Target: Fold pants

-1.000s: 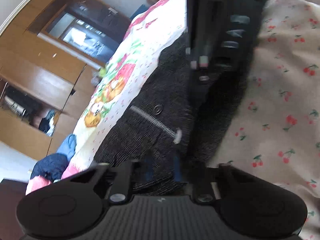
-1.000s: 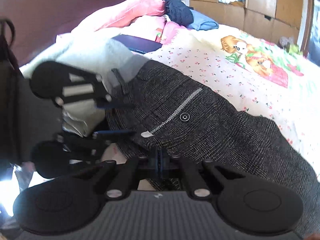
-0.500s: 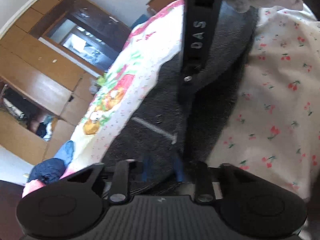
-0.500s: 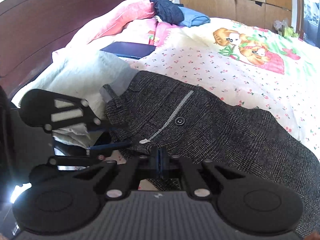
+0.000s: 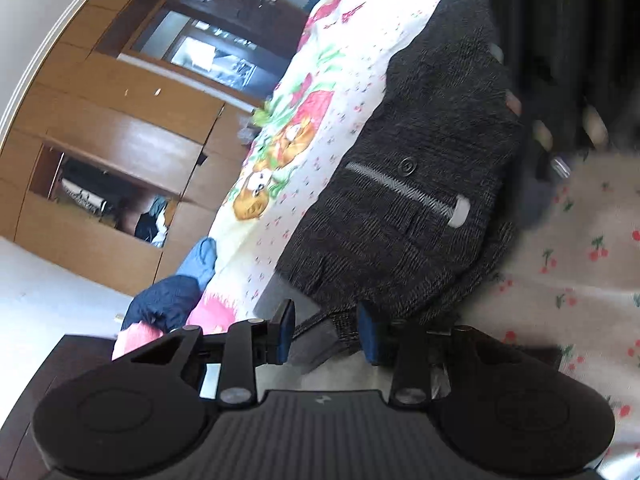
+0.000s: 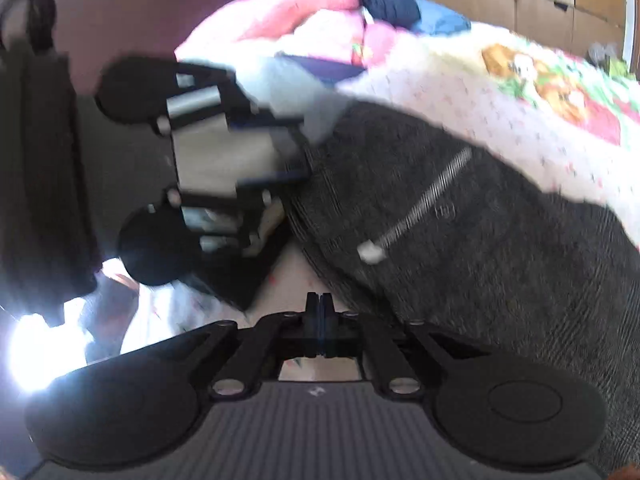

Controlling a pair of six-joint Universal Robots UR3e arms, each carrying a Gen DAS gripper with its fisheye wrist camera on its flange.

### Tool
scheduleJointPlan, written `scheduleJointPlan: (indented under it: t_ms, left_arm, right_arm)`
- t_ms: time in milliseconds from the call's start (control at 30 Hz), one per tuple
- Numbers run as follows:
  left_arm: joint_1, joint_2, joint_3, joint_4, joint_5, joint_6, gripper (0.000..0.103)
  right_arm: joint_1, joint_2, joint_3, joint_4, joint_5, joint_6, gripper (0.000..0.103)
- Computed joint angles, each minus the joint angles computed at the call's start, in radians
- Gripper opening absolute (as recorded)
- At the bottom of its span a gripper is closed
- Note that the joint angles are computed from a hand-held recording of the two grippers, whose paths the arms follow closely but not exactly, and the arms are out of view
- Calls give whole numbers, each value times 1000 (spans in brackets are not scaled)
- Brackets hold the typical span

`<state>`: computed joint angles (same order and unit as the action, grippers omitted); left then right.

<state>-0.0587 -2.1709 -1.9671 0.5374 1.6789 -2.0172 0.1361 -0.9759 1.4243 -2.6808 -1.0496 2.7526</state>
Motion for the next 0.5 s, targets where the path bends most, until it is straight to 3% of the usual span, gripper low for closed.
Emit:
scheduleJointPlan:
  t_ms: [100, 133, 233, 333, 500]
  left_arm:
    - [-5, -15, -7, 45, 25, 12, 50]
    - [-8, -11, 2, 27, 26, -2, 50]
    - [37, 94, -44, -81, -57, -77, 50]
    - [47, 99, -55, -50, -32, -77, 50]
    - [23, 66, -15, -37, -30, -130, 50]
  right_arm:
    - [30, 44, -24, -127, -33, -37, 14]
    - [40, 70, -45, -155, -33, -36, 23]
    - [78, 172, -176, -128, -49, -77, 23]
    - [120, 253, -243, -143, -132, -136, 20]
    - [108, 256, -267, -56, -107, -93, 25]
